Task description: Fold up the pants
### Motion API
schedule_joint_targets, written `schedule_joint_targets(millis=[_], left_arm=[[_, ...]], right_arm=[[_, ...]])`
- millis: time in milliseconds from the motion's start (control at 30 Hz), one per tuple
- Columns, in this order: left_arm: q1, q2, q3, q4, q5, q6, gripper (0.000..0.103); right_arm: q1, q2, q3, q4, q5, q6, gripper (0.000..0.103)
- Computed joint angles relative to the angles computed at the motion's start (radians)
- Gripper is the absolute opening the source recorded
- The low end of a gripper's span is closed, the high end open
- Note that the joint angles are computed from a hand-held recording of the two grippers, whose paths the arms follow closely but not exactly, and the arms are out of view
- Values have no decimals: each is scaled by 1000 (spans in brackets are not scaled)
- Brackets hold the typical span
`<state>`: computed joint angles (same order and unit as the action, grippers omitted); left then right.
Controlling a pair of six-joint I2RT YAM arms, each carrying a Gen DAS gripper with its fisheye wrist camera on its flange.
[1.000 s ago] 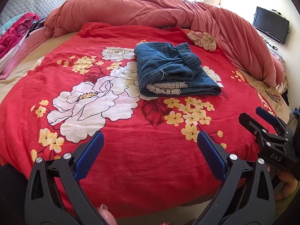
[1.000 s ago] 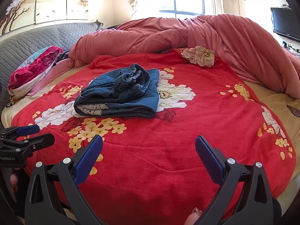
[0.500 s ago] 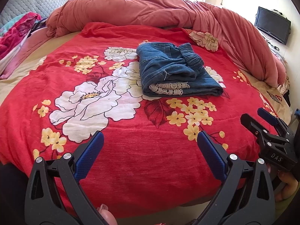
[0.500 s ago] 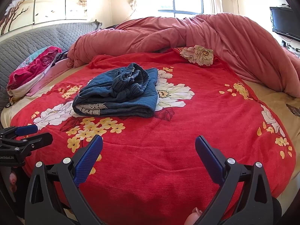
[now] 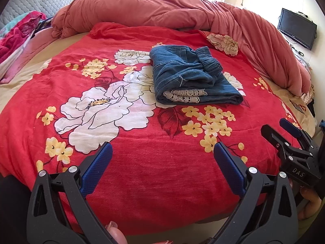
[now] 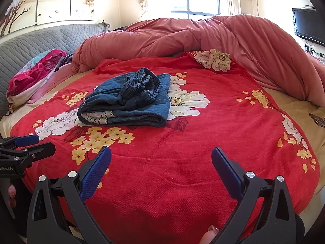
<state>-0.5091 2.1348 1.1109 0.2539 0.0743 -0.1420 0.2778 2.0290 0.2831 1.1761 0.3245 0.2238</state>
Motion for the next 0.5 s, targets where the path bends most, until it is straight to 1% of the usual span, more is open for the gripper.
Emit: schedule_joint_targets(millis=[167,500], left_arm=[[-1,0,-1,-3,3,1,93],[4,-4,-1,-8,39,-3,93]], right_arm=[[4,-2,3,-12,10,4,98],[6,-5,20,-49,33,6,98]])
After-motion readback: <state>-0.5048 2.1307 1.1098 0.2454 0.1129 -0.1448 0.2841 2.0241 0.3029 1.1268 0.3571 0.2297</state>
